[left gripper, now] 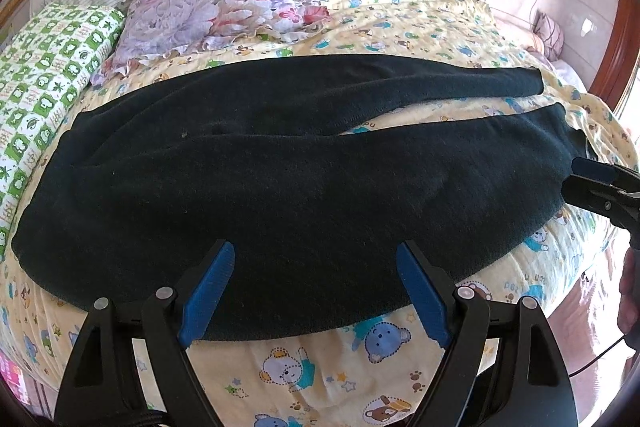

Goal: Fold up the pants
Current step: 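Position both grippers over the waistband of the dark pants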

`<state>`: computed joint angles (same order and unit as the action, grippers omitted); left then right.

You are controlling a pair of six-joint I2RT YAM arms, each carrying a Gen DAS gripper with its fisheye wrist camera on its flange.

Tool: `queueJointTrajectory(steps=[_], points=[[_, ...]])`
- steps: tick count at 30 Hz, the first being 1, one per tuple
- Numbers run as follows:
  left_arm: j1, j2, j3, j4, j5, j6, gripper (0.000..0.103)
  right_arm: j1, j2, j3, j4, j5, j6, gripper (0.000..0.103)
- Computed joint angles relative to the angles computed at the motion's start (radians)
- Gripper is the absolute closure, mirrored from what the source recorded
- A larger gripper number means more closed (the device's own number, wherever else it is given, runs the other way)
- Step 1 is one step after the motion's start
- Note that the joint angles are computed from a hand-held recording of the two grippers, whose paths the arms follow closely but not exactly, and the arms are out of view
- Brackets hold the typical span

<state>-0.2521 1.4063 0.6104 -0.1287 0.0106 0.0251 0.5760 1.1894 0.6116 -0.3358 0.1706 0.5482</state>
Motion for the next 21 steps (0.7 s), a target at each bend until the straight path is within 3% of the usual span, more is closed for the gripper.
queueJointTrajectory(steps=[21], points=[[0.007,0.022,0.005,0.010,0.016,0.006,0.019,-0.001,0.007,-0.012,0.015,-0.005,0.012,0.000]])
